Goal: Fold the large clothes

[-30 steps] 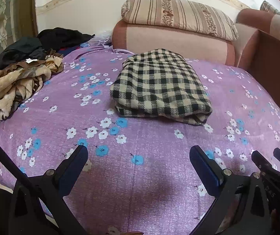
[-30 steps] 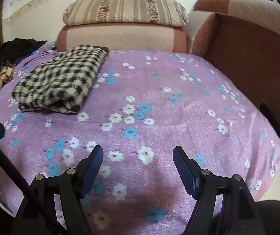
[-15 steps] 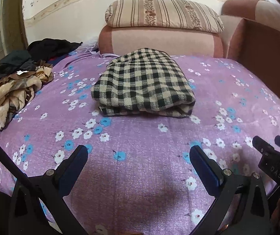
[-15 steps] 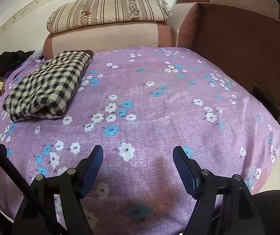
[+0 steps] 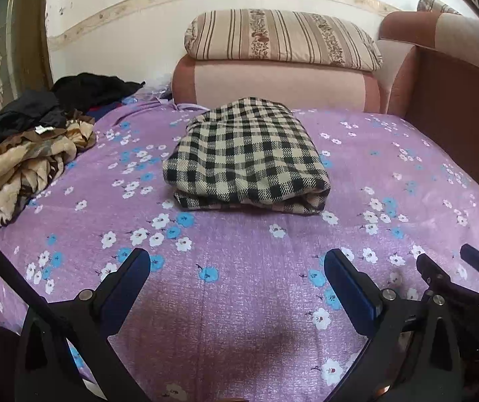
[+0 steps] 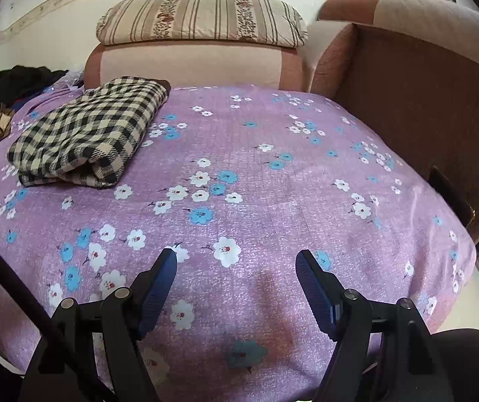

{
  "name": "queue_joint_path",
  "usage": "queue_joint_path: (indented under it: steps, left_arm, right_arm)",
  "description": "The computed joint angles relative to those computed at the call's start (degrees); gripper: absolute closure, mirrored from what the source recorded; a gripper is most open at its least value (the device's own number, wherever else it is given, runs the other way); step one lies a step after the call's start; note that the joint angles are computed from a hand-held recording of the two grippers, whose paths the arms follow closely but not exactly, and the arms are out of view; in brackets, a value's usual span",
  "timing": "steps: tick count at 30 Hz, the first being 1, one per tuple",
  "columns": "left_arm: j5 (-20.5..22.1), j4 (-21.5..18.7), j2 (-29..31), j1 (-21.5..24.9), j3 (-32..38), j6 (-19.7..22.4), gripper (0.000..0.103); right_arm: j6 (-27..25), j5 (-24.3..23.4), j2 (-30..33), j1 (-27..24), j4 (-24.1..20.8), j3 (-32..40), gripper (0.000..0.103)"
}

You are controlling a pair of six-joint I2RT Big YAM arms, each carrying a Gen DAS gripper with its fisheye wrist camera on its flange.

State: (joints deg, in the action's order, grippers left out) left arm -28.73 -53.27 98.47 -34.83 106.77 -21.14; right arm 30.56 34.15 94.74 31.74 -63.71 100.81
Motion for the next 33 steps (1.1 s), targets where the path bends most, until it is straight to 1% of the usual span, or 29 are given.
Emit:
queue_joint_path:
  steps: [3, 8, 12, 19, 24, 30, 33]
  left_arm:
    - [0.3, 0.2, -0.3, 0.0, -0.3, 0.2, 0.0]
    - [0.4, 0.4, -0.5, 0.0, -0.6, 0.3, 0.0]
    - [1.3, -0.4, -0.6, 0.3, -0.4, -0.7, 0.0]
    - [2.5, -2.4, -0.1, 1.0, 0.2, -2.0, 0.0]
    - [4.1, -2.4, -0.7, 1.6, -0.6, -2.4, 0.0]
    - [8.5, -5.1, 0.4, 3.0, 0.9, -5.3, 0.0]
    - [9.9, -6.1, 0.9, 3.3, 1.4, -6.2, 0.0]
  right_arm:
    - [-0.8, 0.9, 0.1, 0.4, 0.0, 0.0, 0.025]
    - [-1.2, 0.6, 0.0, 0.5, 0.2, -0.1, 0.025]
    - [-1.4, 0.0, 0.4, 0.6, 0.5, 0.0, 0.025]
    - [-3.0, -0.2, 0.2, 1.4, 2.7, -0.3, 0.025]
    - [-3.3, -1.2, 0.5, 1.5, 3.5, -0.2, 0.025]
    - [-3.2, -1.8, 1.5, 1.4, 2.9, 0.7, 0.025]
    - [-3.5, -1.8, 1.6, 1.4, 2.9, 0.7, 0.025]
